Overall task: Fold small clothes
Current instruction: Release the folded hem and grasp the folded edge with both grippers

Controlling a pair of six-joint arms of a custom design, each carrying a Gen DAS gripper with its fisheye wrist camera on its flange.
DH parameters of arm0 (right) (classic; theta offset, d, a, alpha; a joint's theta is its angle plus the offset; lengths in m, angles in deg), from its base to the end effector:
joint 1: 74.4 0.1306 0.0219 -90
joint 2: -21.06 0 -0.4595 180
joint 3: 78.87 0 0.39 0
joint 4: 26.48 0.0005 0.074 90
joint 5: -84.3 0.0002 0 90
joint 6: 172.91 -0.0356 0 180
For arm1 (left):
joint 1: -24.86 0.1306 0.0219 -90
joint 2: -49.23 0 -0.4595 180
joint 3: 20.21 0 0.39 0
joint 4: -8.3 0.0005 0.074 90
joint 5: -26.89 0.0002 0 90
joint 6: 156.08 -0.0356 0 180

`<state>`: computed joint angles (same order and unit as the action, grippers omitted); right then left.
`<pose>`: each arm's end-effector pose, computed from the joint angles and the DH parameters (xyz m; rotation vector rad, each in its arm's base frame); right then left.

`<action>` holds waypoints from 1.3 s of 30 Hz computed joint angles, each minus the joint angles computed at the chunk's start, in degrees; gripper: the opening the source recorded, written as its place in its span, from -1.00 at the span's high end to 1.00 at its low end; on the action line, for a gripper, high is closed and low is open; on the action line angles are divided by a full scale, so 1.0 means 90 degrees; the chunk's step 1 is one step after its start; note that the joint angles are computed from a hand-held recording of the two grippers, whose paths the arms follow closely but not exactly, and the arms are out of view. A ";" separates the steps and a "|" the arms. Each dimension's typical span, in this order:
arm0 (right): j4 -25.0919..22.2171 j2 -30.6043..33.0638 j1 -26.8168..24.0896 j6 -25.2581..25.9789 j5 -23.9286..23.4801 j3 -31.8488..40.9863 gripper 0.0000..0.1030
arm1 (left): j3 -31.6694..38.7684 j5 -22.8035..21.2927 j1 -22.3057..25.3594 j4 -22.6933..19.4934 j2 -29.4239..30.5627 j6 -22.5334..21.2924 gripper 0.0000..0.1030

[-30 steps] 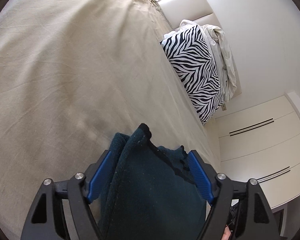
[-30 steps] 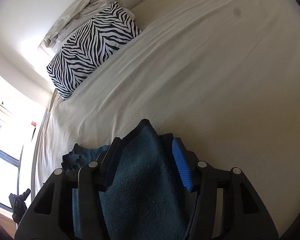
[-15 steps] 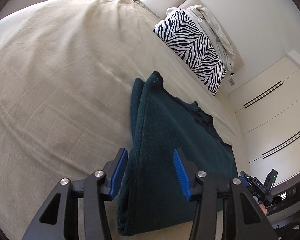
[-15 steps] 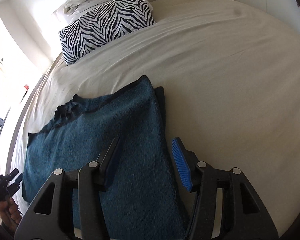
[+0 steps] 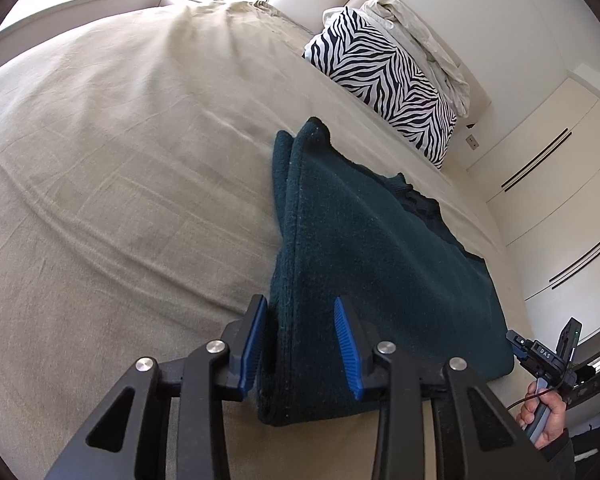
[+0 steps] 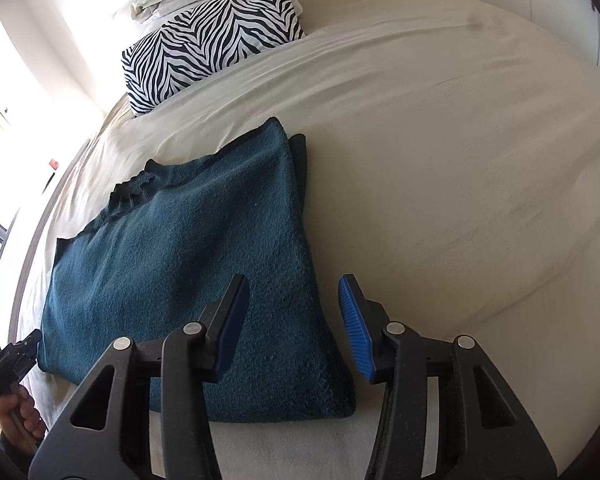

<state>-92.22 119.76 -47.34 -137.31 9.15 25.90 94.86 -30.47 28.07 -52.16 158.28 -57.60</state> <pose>0.4797 0.2343 0.5324 0.6953 2.4746 0.2006 0.6202 0.0150 0.5211 -0.0207 2.4604 -0.7526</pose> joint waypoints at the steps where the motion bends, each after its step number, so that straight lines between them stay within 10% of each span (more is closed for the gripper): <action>1: -0.0032 0.0002 0.0007 0.0014 0.0009 0.0008 0.31 | -0.0017 -0.0003 -0.0004 0.0012 -0.0017 -0.0005 0.29; 11: -0.0391 0.0033 0.0053 0.0093 0.0204 0.0129 0.87 | -0.0202 -0.0167 -0.0005 0.0112 -0.0114 -0.0178 0.84; 39: -0.0417 -0.0297 0.0194 -0.0230 0.0082 -0.0234 0.90 | -0.0612 0.0050 0.0174 0.0034 -0.0340 -0.0373 0.88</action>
<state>-95.98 117.09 -45.60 -139.38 9.89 23.79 89.35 -30.02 29.63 -51.85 155.21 -60.96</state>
